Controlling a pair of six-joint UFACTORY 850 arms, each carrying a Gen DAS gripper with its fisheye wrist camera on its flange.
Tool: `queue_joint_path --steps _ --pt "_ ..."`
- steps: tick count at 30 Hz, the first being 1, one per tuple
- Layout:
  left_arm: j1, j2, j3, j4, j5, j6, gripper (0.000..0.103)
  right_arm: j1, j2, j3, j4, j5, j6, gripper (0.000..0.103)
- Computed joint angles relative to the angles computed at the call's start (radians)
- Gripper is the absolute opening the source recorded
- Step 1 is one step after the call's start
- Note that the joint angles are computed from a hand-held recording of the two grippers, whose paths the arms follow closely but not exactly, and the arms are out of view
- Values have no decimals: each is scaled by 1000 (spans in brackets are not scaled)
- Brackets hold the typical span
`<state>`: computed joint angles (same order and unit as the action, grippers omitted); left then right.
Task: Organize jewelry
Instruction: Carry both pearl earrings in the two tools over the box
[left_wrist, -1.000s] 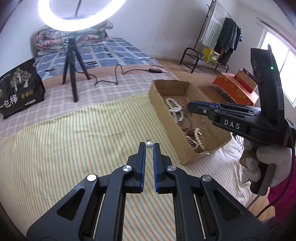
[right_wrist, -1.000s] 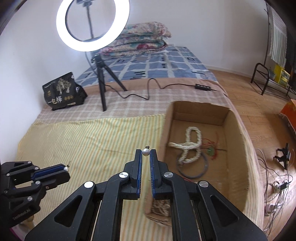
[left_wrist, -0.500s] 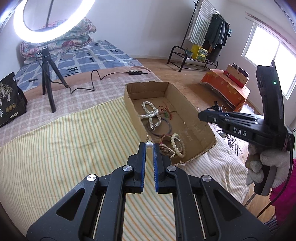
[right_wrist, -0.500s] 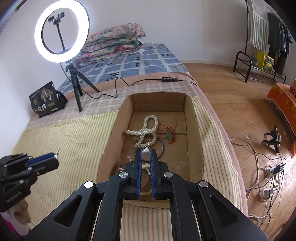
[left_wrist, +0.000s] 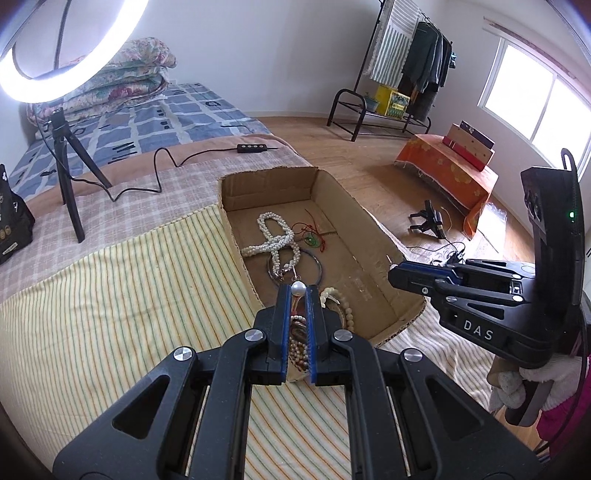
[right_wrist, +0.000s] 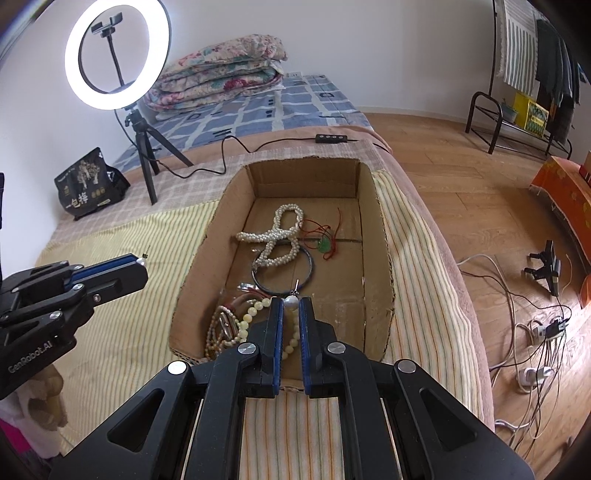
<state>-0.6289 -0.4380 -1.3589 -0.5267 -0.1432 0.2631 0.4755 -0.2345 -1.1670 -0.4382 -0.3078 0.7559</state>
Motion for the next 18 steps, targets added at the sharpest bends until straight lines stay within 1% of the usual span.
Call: queue_joint_path --steps 6,18 --pt "-13 -33 -33 102 -4 -98 6 -16 8 20 21 3 -14 6" --pt "-14 -55 -58 118 -8 -122 6 -31 6 34 113 9 -111 7"
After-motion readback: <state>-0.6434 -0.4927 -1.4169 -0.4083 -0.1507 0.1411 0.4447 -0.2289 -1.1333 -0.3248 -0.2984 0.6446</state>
